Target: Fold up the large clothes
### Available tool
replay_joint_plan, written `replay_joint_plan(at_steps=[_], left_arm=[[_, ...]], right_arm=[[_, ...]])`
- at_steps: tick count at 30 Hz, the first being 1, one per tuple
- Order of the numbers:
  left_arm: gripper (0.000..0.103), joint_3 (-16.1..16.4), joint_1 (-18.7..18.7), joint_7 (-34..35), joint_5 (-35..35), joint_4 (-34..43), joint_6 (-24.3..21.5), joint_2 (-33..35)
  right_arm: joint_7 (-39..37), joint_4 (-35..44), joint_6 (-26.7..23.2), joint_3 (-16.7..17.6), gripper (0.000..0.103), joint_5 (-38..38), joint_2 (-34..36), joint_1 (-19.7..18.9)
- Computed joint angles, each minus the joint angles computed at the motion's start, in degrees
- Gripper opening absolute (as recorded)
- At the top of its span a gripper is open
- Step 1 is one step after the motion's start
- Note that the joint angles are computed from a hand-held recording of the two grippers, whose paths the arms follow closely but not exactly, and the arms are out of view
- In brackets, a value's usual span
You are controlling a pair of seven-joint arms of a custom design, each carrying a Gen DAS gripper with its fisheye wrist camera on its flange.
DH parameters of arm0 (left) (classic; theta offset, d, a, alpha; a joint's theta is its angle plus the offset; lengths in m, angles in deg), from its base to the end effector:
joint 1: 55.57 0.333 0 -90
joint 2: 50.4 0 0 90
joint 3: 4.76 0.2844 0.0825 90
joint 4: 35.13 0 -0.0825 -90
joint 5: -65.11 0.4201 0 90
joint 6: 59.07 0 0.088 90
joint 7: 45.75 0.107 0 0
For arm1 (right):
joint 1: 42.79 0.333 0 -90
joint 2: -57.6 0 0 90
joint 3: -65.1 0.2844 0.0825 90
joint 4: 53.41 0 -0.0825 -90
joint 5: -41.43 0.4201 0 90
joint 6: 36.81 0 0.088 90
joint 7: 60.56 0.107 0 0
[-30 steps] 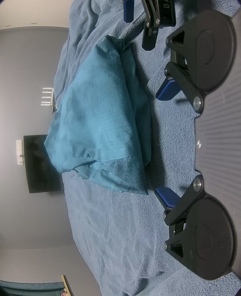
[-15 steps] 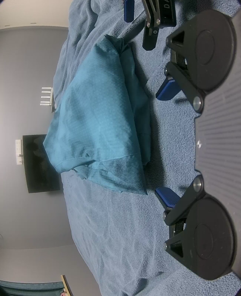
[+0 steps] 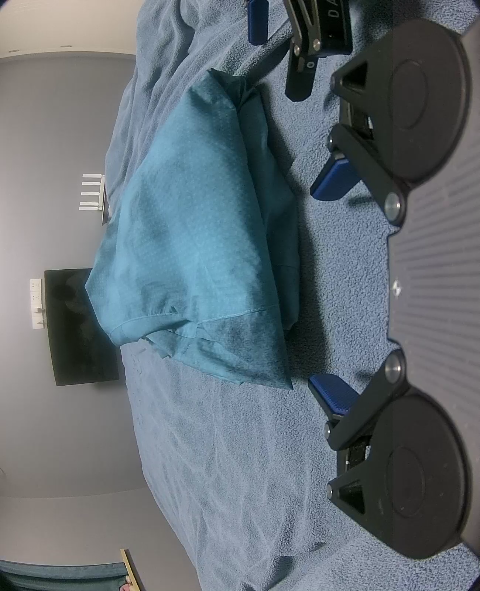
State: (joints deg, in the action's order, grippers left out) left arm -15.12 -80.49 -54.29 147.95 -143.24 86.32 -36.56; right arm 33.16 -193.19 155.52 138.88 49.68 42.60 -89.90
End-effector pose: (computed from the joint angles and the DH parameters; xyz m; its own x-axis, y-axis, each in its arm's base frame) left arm 0.5399 -0.3901 0.3683 0.0445 -0.9978 -0.0498 -0.5189 0.0195 -0.8546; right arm 0.4948 0.2431 0.3972 0.3111 -0.9457 0.0938 -0.4749 -0.2402 -0.8466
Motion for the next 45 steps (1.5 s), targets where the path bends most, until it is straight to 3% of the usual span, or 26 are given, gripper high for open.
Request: replay_joint_plan(at_steps=[38,45], left_arm=[[0.101,0.17,0.19,1.00,-0.76,-0.09,1.09,0.13],[0.101,0.43,0.55,-1.54,1.01,-0.85,2.48,-0.46]], right_arm=[[-1.44,-0.09,-0.26,-0.85,0.103,0.29,0.97,0.58],[-1.35,0.09,-0.35,-0.62,0.103,0.07,1.12,0.23]])
